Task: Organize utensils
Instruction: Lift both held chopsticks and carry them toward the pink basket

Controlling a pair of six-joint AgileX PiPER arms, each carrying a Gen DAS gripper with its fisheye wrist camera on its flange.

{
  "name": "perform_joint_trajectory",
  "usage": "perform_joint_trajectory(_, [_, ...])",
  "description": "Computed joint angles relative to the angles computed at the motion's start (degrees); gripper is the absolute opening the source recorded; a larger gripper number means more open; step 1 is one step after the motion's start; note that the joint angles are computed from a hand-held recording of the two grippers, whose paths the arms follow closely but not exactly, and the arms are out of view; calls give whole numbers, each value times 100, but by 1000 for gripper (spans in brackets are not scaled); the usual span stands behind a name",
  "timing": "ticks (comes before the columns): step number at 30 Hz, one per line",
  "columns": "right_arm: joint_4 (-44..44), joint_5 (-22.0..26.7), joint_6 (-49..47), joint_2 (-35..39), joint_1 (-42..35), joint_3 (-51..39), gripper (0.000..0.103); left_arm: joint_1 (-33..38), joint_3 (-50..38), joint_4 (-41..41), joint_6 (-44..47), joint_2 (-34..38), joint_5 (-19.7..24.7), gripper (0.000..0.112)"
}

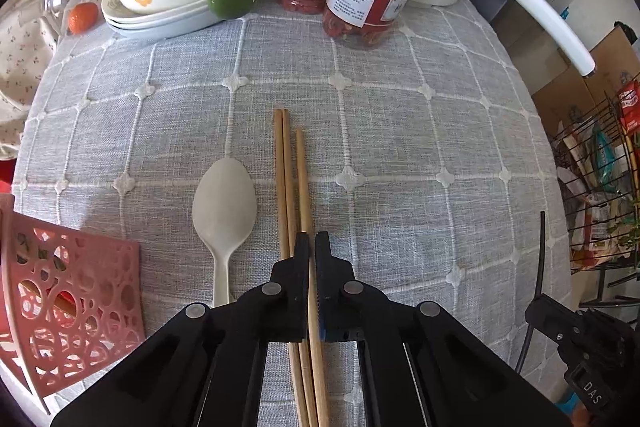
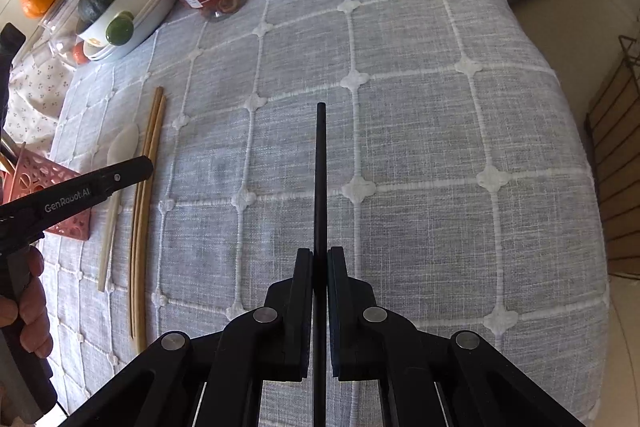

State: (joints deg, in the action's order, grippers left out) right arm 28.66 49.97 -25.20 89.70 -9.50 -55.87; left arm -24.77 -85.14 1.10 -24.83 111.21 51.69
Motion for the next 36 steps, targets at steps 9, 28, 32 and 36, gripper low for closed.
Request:
perform_joint_trajectory(9, [-80, -60, 91, 119, 104, -22, 4, -139, -893, 296, -62, 670, 494, 10])
perform_joint_trajectory(28, [-130, -68, 220, -1308, 456, 320, 4, -305, 1769, 300, 383, -2395, -600, 6])
perform_joint_trajectory(32, [-277, -92, 482, -1917, 813, 457, 4, -340, 2381, 490, 418, -3497, -682, 6])
perform_joint_trajectory(36, [-800, -286, 1099, -2461, 1449, 514, 4, -485, 2903, 1010, 118, -4597, -777, 6])
